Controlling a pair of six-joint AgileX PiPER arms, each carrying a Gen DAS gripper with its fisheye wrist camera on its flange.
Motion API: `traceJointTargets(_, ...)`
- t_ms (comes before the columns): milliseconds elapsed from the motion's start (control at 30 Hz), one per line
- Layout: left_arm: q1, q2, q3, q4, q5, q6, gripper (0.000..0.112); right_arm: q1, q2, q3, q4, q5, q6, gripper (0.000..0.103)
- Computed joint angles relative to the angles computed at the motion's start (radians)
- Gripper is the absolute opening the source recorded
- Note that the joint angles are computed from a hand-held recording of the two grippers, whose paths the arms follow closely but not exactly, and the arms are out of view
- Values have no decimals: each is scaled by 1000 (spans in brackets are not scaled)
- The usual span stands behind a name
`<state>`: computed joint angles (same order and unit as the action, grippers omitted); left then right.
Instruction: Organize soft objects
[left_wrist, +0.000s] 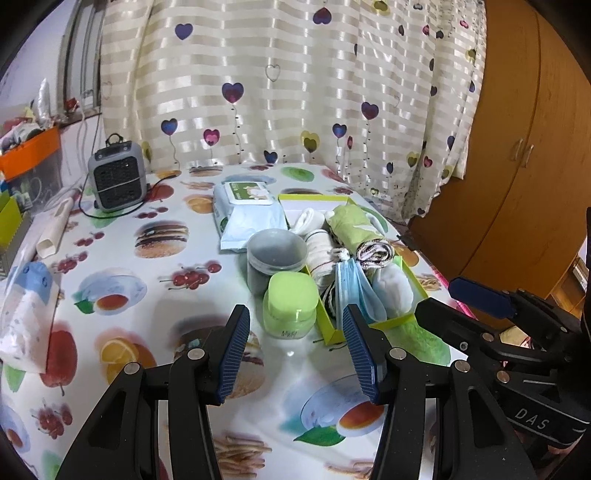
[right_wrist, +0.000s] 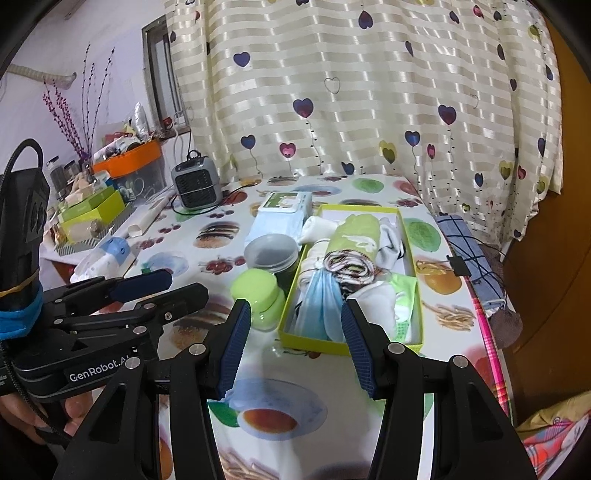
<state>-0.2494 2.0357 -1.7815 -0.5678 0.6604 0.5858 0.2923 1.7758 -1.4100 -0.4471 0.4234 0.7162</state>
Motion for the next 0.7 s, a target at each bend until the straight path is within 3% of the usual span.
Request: traceJointTargets(700, 16, -12, 75, 13, -26, 10, 52, 25, 26, 12, 11, -6, -3, 52)
